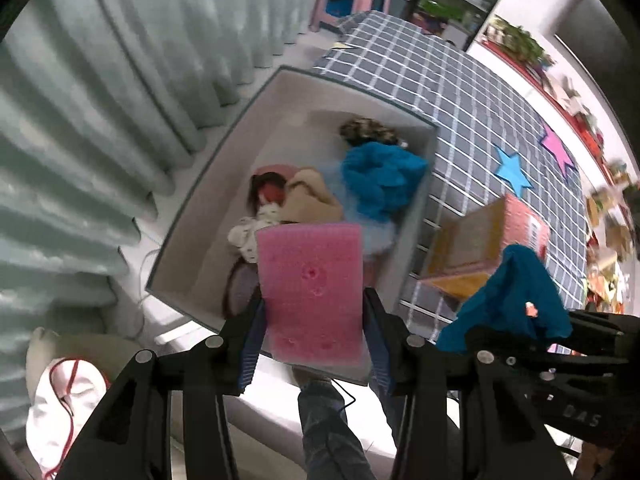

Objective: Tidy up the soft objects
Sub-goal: 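Carry the pink sponge and blue cloth in both grippers over the white box, then lower the pink sponge with the left gripper while the right lowers the blue cloth, open both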

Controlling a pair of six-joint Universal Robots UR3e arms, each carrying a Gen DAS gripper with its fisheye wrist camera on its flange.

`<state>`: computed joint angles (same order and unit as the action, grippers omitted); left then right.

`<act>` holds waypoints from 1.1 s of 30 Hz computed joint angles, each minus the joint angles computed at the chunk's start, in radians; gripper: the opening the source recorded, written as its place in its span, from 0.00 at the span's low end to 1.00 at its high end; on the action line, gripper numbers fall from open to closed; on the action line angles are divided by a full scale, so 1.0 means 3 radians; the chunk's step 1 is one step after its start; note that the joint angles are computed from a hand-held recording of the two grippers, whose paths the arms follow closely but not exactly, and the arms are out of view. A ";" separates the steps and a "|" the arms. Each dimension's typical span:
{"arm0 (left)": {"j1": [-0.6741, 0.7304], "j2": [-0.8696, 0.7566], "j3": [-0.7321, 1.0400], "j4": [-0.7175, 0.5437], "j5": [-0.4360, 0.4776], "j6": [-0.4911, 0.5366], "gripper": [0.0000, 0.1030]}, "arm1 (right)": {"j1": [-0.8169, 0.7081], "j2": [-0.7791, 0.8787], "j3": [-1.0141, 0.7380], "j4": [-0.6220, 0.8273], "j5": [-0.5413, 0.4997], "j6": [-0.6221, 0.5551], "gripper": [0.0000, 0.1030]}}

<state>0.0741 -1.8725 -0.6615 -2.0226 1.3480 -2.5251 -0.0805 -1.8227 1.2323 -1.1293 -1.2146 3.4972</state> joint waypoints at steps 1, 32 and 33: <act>0.0024 -0.0015 -0.0002 0.0015 0.0011 -0.0006 0.49 | 0.0037 0.0067 -0.0047 -0.0038 -0.0006 0.0012 0.31; -0.0109 -0.1222 0.1400 -0.0286 0.0332 -0.0502 0.49 | 0.0165 0.1415 -0.1124 -0.0249 -0.0060 -0.0163 0.31; -0.0116 -0.1211 0.1364 -0.0262 0.0342 -0.0505 0.49 | 0.0173 0.1453 -0.1186 -0.0219 -0.0063 -0.0155 0.31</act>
